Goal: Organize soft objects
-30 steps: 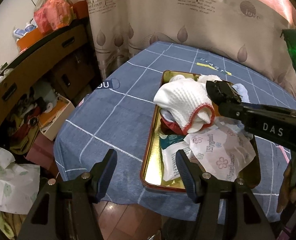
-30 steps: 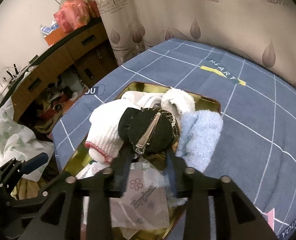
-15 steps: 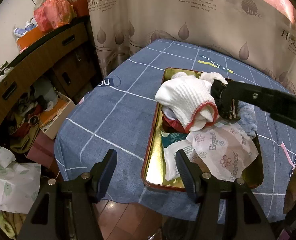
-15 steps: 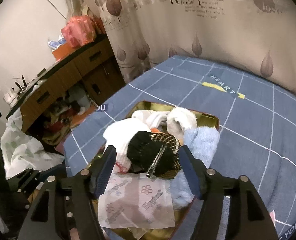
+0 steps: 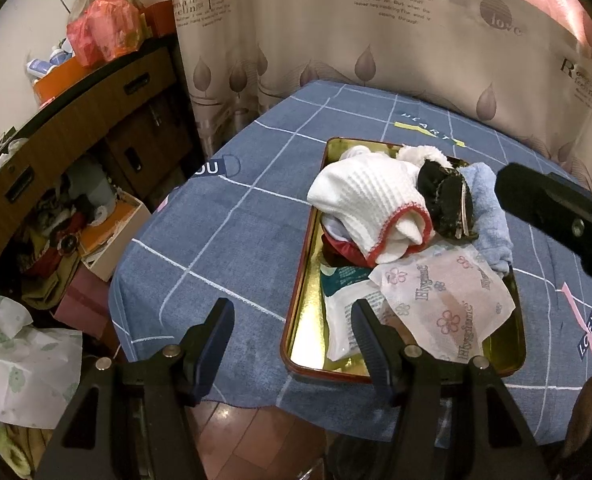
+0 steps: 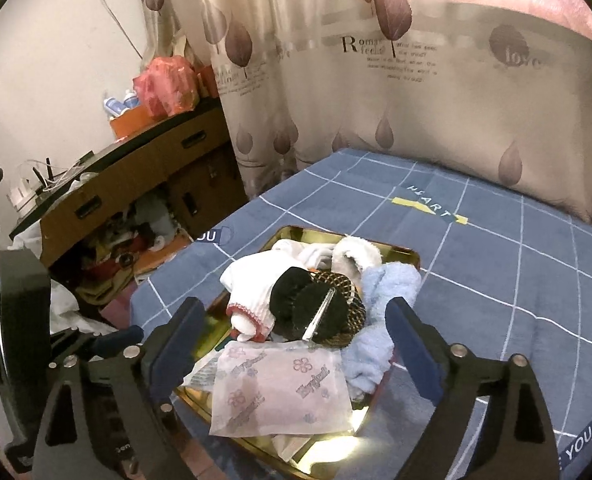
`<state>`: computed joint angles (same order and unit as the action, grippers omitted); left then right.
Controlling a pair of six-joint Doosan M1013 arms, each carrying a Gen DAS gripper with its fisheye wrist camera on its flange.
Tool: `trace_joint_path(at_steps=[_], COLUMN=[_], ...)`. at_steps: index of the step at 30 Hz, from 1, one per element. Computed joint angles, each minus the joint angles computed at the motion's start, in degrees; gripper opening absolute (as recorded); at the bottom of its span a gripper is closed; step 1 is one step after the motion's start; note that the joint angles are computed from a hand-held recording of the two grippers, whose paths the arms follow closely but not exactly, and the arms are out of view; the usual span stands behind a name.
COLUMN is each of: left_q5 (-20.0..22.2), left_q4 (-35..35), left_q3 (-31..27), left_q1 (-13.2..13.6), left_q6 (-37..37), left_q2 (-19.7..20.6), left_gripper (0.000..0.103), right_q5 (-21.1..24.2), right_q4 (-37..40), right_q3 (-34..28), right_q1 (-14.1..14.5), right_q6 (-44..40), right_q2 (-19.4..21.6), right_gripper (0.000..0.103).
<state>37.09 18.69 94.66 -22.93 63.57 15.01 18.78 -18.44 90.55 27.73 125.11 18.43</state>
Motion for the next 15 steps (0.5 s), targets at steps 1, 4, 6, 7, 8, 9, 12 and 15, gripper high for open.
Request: trace_joint_path(at_steps=[1,4,6,7,8,9,12,15], left_q5=[-0.09,-0.43,-0.77,-1.12,-1.27,-1.51,-2.25,-2.89], left_q4=[0.18,0.83,1.15,1.06,1.14,1.28,2.24,3.11], left_q3=[0.05,0.19,0.34,0.46,0.52,0.64,0.99,1.22], left_q1=[-0.03,-0.19,-0.29,-0.29,-0.33,-0.41,-0.71,-1.0], left_q6=[-0.13,-0.45,-0.58,-0.42,-0.48,-0.54,-0.97,-1.29], left_q2=[-0.07,-0.19,-0.32,-0.45,-0.51,-0.63,-0.99,-1.24], left_gripper=[0.062,0.062,0.062,0.062,0.062,0.062,0.062,0.062], right_q5=[0.16,0.56,0.88,0.92,1.12,1.49,2.37,3.72], right_q4=[-2.95,-11.48,-16.19,-20.0,-23.9,-28.23,-39.43,-50.69], right_q3=[0.24,0.97,1.52,1.94,2.28,2.6,3.6,4.62], right_q1=[0.31,1.04,1.38,1.63,1.91,2.23,3.01,3.89], right_q6=[2.84,11.21,16.04,19.83,23.57,27.71,38.19,47.69], right_q2=[-0.16,-0.63,-1.04,-1.34,-1.62,-1.88,-2.66,-3.4], right_gripper=[0.092,0.094,0.094,0.094,0.094,0.095,0.095,0.097])
